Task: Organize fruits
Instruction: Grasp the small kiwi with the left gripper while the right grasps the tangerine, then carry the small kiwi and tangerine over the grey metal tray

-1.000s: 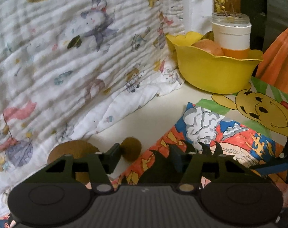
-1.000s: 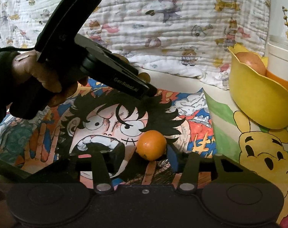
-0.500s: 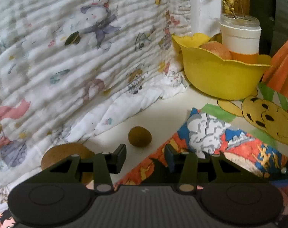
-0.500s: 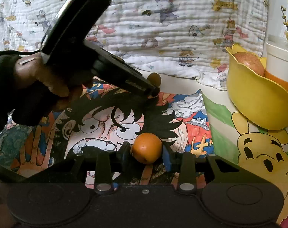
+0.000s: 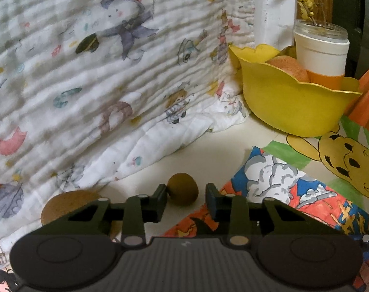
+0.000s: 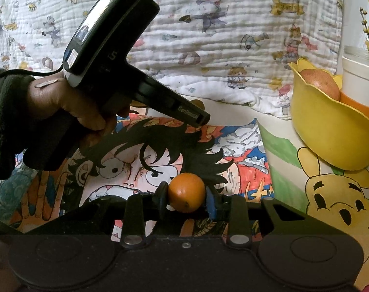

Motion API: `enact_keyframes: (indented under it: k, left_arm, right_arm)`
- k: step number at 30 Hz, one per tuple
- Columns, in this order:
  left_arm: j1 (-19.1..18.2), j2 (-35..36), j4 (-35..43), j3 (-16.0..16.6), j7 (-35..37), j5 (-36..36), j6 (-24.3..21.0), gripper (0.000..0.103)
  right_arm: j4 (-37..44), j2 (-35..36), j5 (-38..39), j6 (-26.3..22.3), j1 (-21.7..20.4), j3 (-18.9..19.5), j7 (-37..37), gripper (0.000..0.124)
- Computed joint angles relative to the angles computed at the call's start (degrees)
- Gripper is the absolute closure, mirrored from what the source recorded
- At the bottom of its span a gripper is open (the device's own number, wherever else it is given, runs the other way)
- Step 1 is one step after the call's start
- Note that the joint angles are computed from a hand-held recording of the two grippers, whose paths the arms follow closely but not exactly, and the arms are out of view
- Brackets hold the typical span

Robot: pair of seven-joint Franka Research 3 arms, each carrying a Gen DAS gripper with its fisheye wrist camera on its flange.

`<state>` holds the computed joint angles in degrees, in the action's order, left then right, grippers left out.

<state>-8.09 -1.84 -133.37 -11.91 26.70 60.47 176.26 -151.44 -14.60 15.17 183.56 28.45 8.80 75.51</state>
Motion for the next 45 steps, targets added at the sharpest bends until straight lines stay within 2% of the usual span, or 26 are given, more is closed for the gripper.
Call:
enact_keyframes:
  k: [2, 6, 8, 14, 19, 25, 34, 41, 45]
  left_arm:
    - [0.04, -0.11, 0.02, 0.01, -0.69, -0.05, -0.47, 0.073]
    - [0.09, -0.22, -0.05, 0.04, -1.89, -0.75, -0.78, 0.074]
    - [0.02, -0.99, -0.76, 0.00, -1.55, -1.98, -0.89, 0.074]
    - [-0.86, -6.26, -5.40, -0.14, 7.54, -14.42, 0.22, 0.074]
    - [-3.39, -13.18, -10.41, -0.04, 15.72, -23.97, -0.97, 0.074]
    - [-6.80, -23.59, -17.04, -1.11, 20.77, -32.39, -4.48, 0.074]
    - [-11.42, -35.67, -23.37, -4.06, 20.55, -39.66, -10.40, 0.074]
    - [-15.05, -42.04, -26.57, -6.06, 17.35, -42.31, -14.01, 0.074]
    - [-17.43, -45.73, -28.28, -7.44, 14.63, -43.14, -15.80, 0.074]
  right_arm:
    - [0.03, 0.06, 0.06, 0.02, 0.33, -0.35, -0.19, 0.090]
    - [-0.17, -0.04, 0.84, 0.20, 1.89, -1.83, -0.81, 0.090]
    - [-0.40, -0.25, 2.23, 0.37, 5.03, -4.82, -2.07, 0.090]
    - [-1.93, -2.50, 5.58, 1.78, 11.62, -10.49, -5.26, 0.090]
    - [-3.76, -6.43, 6.76, 2.03, 16.78, -14.57, -7.27, 0.090]
    - [-6.87, -12.62, 7.29, 1.63, 20.88, -17.01, -9.35, 0.090]
    - [-13.27, -24.48, 7.81, -2.67, 20.53, -14.78, -11.23, 0.090]
    - [-18.22, -35.06, 8.65, -10.08, 17.37, -11.95, -12.46, 0.090]
    - [-20.78, -41.64, 8.68, -16.00, 15.22, -10.61, -13.75, 0.090]
